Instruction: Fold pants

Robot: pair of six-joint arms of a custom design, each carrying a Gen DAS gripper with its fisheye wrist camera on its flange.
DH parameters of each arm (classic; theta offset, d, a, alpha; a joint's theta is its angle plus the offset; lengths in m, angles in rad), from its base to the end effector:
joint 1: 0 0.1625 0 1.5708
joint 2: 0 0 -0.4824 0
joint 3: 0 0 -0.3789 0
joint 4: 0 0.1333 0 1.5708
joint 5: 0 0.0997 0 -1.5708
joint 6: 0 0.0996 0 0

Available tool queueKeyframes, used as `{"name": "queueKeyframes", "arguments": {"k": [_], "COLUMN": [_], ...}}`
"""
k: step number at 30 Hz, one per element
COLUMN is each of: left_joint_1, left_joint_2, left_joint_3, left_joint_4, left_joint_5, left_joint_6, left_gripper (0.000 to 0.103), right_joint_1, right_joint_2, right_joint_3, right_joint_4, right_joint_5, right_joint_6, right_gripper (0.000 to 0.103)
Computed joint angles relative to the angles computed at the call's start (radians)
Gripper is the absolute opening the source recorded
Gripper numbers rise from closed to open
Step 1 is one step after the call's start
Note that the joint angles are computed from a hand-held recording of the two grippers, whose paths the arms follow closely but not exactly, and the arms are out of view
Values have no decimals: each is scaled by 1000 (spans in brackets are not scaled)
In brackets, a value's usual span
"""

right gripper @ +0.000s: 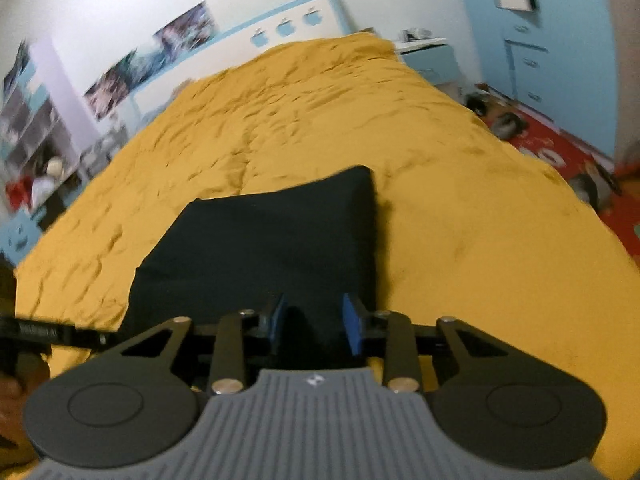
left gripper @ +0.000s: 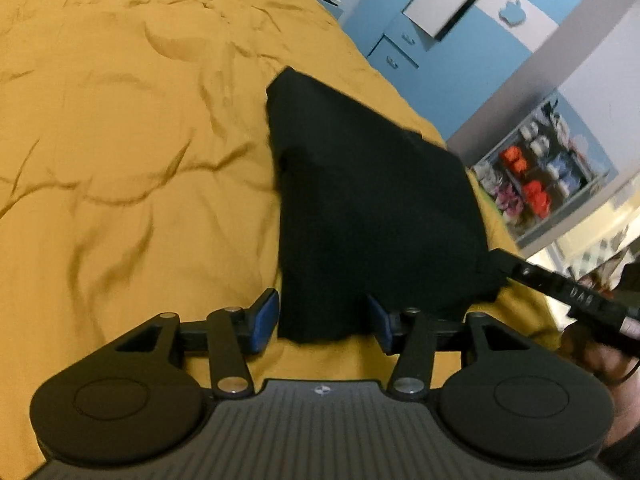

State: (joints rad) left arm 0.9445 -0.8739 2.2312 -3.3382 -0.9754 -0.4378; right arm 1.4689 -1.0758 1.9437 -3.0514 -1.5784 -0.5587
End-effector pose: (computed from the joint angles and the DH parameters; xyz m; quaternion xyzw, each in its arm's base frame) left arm -0.1481 -0.5275 0.1263 0.0286 0.9375 -0.3134 0.1487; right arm 0.0695 -0.6232 0.2738 0.2148 -0.9289 0.2841 0.1012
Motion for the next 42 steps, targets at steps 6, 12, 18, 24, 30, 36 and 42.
{"name": "queueKeyframes", "arguments": {"k": [6, 12, 18, 24, 30, 36, 42], "left_joint_1": [-90, -173, -295, -385, -422, -446, -459], "left_joint_2": [-11, -88, -175, -231, -245, -259, -266], "left_joint_3": [44, 108, 138, 104, 86, 103, 106], "left_joint_4": [102, 141, 257, 545, 719, 746, 753], "left_joint_5": [98, 119, 206, 298, 312, 308, 312], "left_joint_6": [-13, -112, -150, -298, -428, -483, -512], "left_gripper": [57, 58, 76, 89, 89, 89, 89], "right_joint_1": [19, 117, 241, 378, 494, 562, 577], "right_joint_2": [-66, -148, -229, -259, -244, -225, -227], "right_joint_3": [118, 243, 335, 378, 377, 357, 344], "right_joint_4": [-93, -213, -260, -305, -293, -217, -144], "right_joint_5": [-142, -277, -321, -440, -640, -761, -782], "right_joint_6": [40, 94, 108, 189, 291, 354, 395], "right_gripper": [33, 46, 71, 82, 82, 82, 82]}}
